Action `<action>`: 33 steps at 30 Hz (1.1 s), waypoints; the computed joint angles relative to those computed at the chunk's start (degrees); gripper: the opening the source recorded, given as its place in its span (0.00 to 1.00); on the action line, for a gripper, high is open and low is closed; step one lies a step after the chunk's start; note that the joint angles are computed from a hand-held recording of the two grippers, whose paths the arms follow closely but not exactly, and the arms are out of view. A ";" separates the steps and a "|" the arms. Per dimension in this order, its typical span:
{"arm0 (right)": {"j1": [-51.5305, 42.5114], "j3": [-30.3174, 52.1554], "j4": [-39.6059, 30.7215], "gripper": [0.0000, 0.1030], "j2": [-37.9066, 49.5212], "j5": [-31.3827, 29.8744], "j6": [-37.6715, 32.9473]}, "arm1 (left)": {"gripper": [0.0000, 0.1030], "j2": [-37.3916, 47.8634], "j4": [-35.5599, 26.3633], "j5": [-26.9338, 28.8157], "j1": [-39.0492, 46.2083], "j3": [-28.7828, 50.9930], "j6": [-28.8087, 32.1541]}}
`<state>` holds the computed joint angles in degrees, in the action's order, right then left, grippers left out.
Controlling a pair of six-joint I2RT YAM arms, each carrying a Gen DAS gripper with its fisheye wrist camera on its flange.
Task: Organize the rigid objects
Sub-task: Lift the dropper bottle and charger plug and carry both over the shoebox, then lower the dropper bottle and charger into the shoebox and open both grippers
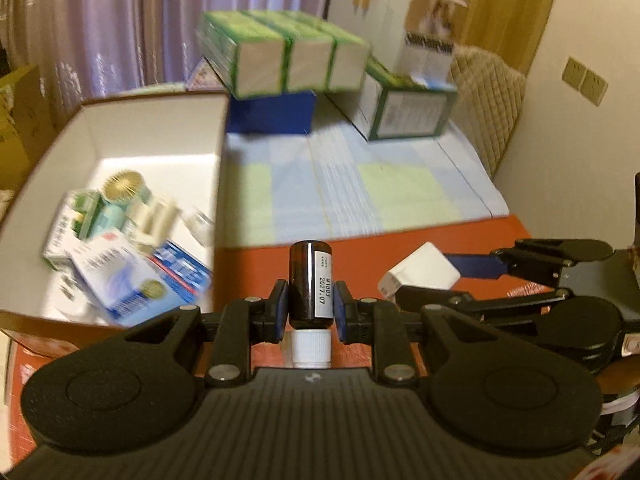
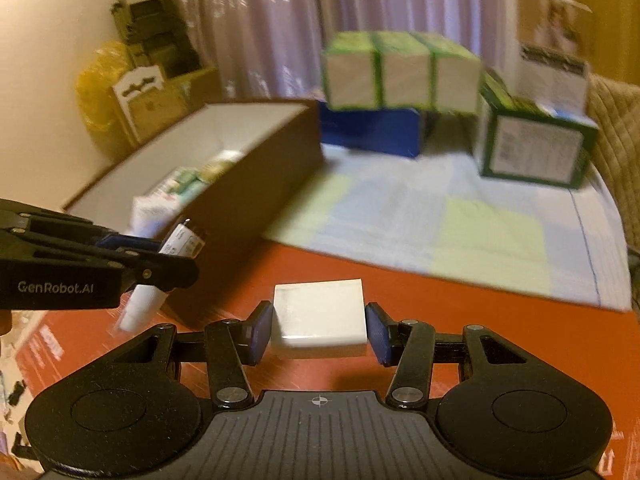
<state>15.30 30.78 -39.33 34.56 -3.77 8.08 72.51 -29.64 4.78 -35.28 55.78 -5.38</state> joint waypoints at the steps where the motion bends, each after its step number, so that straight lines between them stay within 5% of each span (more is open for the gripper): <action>1: 2.31 0.64 0.98 0.46 0.97 1.15 1.18 | 0.19 -0.57 -0.59 0.76 1.70 0.53 1.03; 15: 21.11 12.77 17.84 0.46 25.33 10.93 10.15 | 0.19 5.00 -4.42 11.02 23.76 10.74 16.05; 33: 17.55 32.98 23.87 0.46 57.73 14.62 7.56 | 0.19 38.18 -10.11 11.19 29.25 41.70 27.46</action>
<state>32.85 63.76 -15.46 92.29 10.86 15.64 110.69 -39.75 15.96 -6.03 97.48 22.09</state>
